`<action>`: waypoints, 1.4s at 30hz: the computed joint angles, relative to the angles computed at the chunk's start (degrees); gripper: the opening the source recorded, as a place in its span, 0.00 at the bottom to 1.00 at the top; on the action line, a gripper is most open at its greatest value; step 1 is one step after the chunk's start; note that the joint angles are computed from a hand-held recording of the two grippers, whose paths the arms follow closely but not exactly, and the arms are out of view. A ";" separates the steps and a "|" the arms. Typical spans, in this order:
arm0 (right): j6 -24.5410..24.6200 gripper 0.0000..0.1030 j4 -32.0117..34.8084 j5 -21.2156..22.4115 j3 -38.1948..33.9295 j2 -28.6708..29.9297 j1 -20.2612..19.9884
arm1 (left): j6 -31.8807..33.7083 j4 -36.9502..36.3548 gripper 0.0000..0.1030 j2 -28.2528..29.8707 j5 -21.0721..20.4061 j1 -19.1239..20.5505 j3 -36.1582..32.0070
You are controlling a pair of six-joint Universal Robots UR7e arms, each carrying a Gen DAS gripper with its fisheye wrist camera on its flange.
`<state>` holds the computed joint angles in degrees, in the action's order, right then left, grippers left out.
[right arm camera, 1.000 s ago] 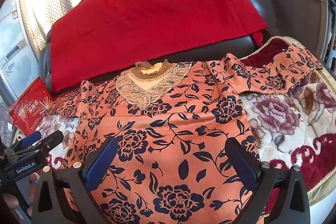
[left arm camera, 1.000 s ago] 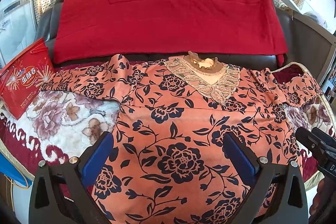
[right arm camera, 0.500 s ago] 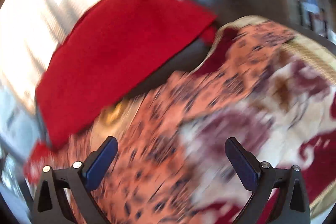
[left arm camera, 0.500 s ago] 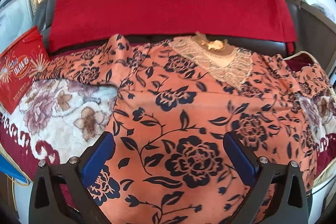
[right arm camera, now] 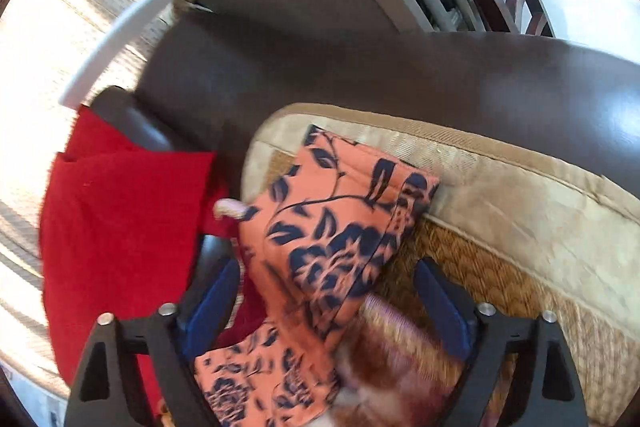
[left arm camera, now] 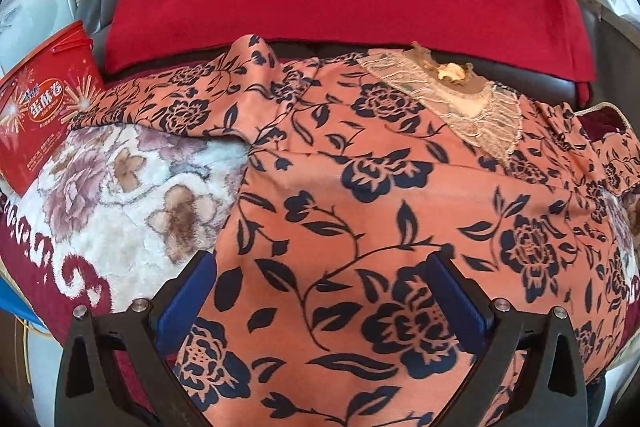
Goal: Fold small clothes
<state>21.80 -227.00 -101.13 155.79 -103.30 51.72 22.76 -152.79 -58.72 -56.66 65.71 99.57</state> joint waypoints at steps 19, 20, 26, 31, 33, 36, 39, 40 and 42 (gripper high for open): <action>-31.30 0.06 -0.66 -26.22 -44.50 47.13 58.31 | 0.82 -3.65 1.00 -4.26 -3.90 5.16 -2.32; -29.14 0.09 0.10 -23.19 -46.79 50.72 58.05 | 0.87 -3.73 1.00 -4.58 -4.14 5.55 -2.51; -17.60 0.99 10.56 -18.95 -49.52 60.46 50.93 | 0.50 -1.25 1.00 -5.66 -5.24 7.29 -4.86; -15.54 0.99 2.84 -21.40 -37.37 59.75 46.91 | -0.05 1.26 1.00 -4.90 -8.31 7.17 -6.97; -16.64 0.99 -0.61 -23.66 -34.14 60.34 46.37 | -1.66 4.87 1.00 -3.69 -10.90 6.62 -8.99; -18.29 0.99 -4.92 -25.91 -30.64 61.24 45.91 | -4.64 11.00 1.00 0.31 -16.72 5.31 -14.30; -23.61 0.98 -10.41 -26.13 -28.68 63.11 45.20 | -9.11 17.93 1.00 6.24 -20.01 4.42 -21.96; -26.13 0.98 -12.92 -25.86 -28.88 64.54 45.11 | -10.76 20.64 1.00 8.36 -20.83 4.35 -24.70; -29.11 1.00 -15.89 -25.55 -29.65 66.55 44.96 | -13.44 25.19 1.00 12.67 -20.96 4.30 -29.93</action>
